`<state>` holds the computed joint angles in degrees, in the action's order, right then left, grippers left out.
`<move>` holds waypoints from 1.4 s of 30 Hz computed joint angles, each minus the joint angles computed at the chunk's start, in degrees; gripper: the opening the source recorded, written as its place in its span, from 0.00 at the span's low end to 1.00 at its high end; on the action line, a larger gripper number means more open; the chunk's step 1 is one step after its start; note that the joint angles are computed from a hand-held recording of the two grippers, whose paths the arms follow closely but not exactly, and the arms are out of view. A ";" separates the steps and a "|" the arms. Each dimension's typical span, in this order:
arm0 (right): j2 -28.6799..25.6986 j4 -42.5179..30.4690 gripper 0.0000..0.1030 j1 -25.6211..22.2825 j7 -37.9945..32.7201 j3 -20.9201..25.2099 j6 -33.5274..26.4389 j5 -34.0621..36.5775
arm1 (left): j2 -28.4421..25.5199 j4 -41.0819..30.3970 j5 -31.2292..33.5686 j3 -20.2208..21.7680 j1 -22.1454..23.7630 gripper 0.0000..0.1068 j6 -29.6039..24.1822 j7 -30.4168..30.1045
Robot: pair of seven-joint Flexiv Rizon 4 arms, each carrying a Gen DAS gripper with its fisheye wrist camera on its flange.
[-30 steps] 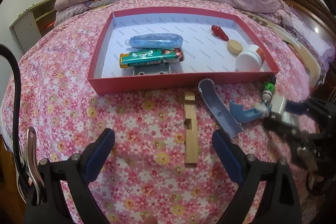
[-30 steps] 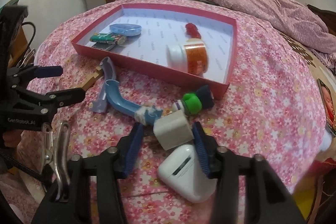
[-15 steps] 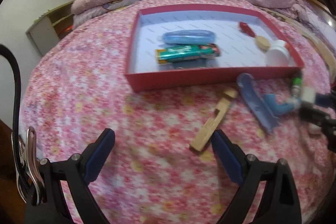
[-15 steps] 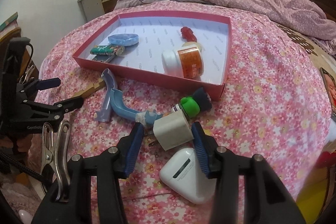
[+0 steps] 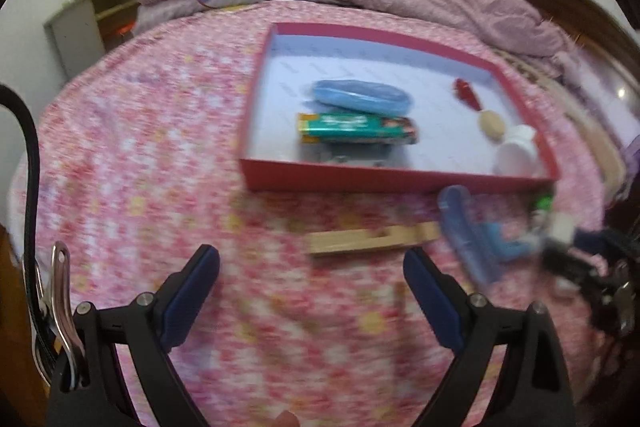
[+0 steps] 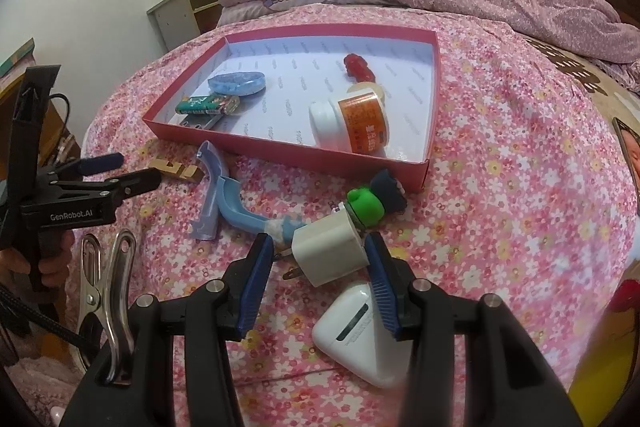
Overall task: Organize rigid objects
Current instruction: 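Grasp the light wooden stick with the left tool while the right tool grasps the white plug charger, then carry the wooden stick and white charger over the box with both tools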
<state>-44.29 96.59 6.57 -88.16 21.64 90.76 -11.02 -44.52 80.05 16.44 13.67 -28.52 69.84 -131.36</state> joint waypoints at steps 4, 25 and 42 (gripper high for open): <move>0.19 0.31 0.47 -0.52 -0.35 0.63 0.49 0.12 | -1.81 -3.15 -0.16 -0.97 -0.51 0.90 -1.43 1.76; -0.73 -0.75 0.47 -2.49 -1.28 3.39 -0.40 1.23 | -4.26 -7.46 3.12 -0.28 -1.15 0.75 -3.50 -1.27; -0.89 -1.71 0.47 -4.13 -2.02 5.59 -0.59 2.51 | 0.01 -3.62 4.07 2.39 -2.46 0.75 2.35 -2.20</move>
<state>-45.17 94.88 2.43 -90.18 27.23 90.17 -8.51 -44.52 76.43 20.52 16.06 -30.99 72.19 -133.56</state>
